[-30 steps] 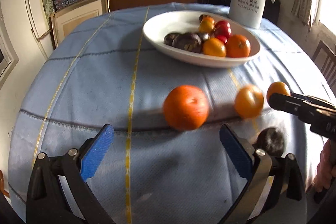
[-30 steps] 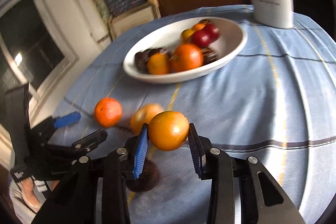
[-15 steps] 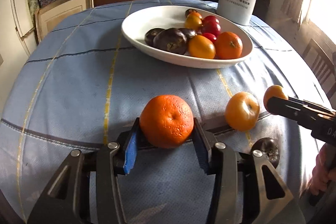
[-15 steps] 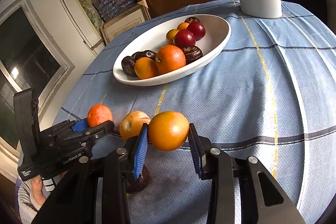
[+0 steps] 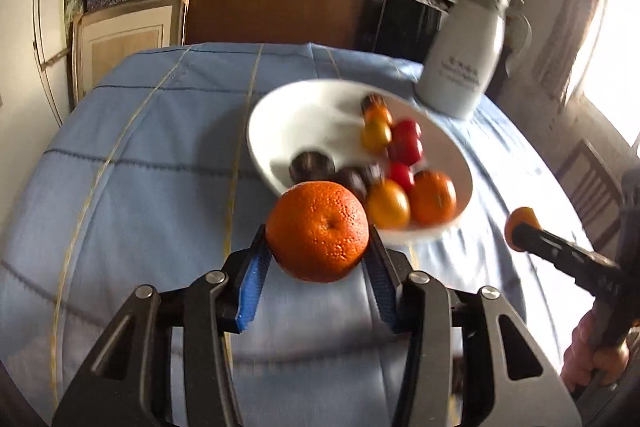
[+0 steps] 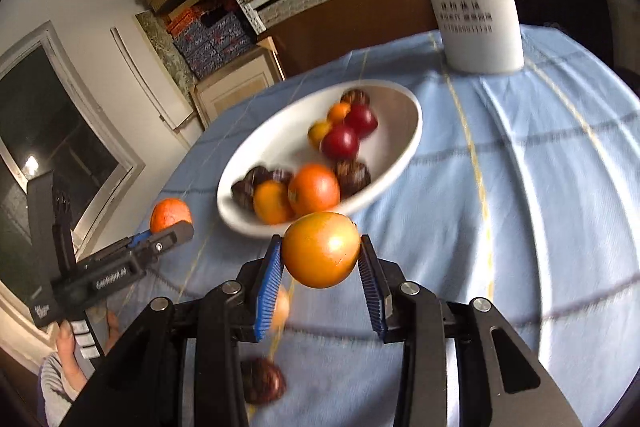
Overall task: Organize fruits
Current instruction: 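Place the orange on the plate while the right tool places its fruit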
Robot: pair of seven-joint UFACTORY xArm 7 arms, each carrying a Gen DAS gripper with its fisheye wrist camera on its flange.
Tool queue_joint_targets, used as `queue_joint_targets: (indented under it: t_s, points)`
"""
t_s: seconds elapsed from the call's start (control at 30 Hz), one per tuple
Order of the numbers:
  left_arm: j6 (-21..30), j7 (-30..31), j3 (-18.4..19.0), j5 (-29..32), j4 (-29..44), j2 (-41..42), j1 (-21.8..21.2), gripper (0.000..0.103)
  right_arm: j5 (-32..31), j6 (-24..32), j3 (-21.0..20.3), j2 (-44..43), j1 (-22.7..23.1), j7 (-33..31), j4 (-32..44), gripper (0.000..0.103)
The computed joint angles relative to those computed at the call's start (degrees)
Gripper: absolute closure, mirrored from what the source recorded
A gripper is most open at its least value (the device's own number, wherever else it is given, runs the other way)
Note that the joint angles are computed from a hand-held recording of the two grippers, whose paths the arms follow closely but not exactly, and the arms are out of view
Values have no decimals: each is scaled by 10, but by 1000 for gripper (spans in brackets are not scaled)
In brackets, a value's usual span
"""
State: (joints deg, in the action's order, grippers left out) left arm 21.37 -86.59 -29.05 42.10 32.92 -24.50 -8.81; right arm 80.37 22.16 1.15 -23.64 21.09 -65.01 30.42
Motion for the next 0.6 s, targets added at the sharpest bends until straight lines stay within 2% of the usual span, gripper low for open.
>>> queue_joint_targets:
  t_s: [0.17,0.33,0.4,0.43,0.47,0.57,0.6]
  points:
    - [-33,-6,24,52,59,79,49,57,-12,-27,14,83,-2,9,94,65]
    - [-49,-7,64,103,124,176,44,56,-41,-60,32,180,-16,32,175,65]
    - [-44,-20,75,122,137,193,34,39,-49,-49,36,207,-26,40,193,61]
    - [-33,-38,77,140,139,192,28,20,-35,-50,39,210,-30,32,194,49]
    - [-23,-51,79,156,136,186,20,12,-19,-50,41,209,-36,23,193,46]
    - [16,-60,87,166,124,156,-8,10,36,-35,40,188,-47,-25,181,46]
    - [25,-67,90,169,116,143,-17,6,49,-31,41,177,-49,-35,174,44]
